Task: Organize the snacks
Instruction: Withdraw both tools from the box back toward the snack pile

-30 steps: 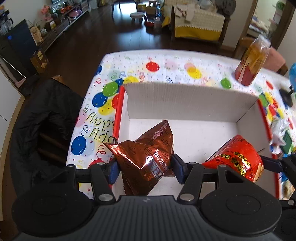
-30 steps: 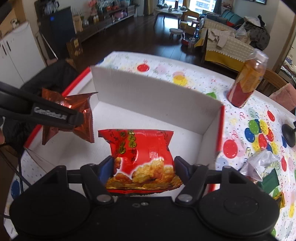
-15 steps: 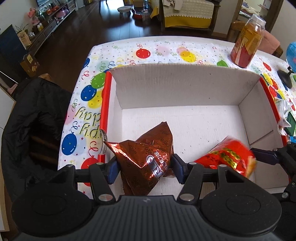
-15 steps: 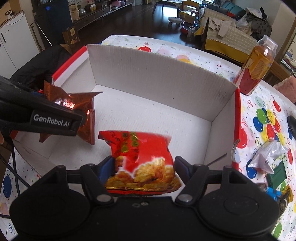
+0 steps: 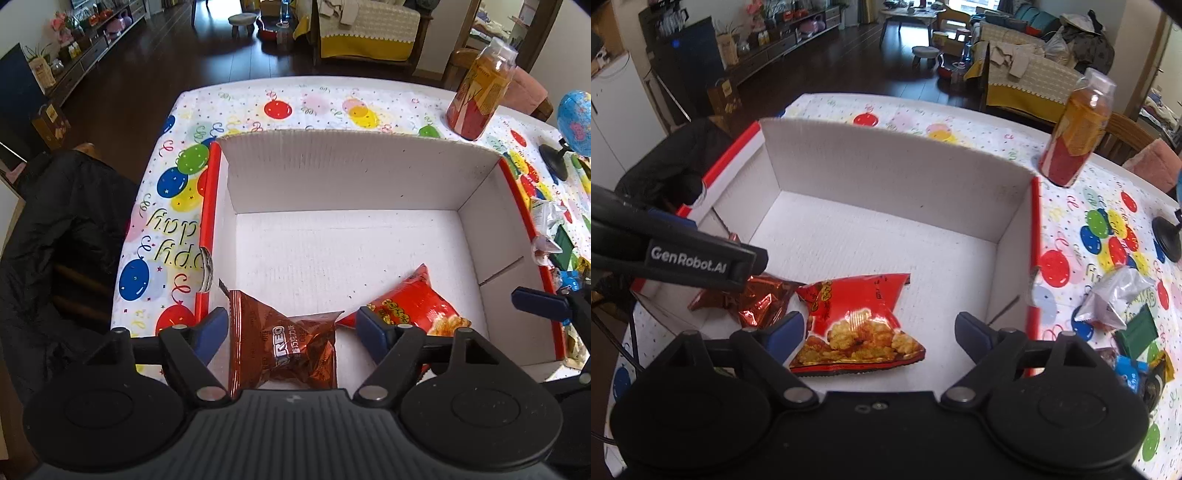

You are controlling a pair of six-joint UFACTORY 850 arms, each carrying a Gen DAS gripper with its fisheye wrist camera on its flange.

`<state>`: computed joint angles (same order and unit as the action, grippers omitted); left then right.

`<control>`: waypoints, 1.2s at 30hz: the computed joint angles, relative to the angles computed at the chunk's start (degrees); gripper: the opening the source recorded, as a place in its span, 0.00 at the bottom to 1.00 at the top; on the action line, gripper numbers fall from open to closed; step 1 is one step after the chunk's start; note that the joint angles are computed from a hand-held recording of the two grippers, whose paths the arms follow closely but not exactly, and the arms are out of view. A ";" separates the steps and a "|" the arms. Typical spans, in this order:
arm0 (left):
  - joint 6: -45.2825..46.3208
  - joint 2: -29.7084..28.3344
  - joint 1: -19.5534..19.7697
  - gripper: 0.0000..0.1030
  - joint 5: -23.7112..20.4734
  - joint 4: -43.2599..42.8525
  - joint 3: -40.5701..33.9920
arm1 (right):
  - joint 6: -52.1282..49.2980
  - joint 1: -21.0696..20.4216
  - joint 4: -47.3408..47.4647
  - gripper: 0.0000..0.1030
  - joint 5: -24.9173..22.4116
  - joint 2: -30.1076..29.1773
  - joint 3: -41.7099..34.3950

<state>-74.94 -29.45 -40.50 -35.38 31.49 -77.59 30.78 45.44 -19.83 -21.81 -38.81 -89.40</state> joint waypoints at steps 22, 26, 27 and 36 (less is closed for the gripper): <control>-20.06 7.98 -6.91 0.87 2.11 20.35 4.89 | 25.63 -1.94 -19.49 1.00 10.33 17.44 18.27; -22.90 7.19 -8.70 0.91 1.08 23.39 3.50 | 38.85 -2.78 -32.35 1.00 11.45 20.64 22.21; -23.11 6.75 -9.11 0.96 0.86 23.67 2.89 | 41.00 -3.11 -34.52 1.00 11.66 21.27 23.02; -21.84 0.66 -12.79 0.97 -2.09 21.53 -5.78 | 45.63 -8.37 -41.02 1.00 16.30 27.76 31.20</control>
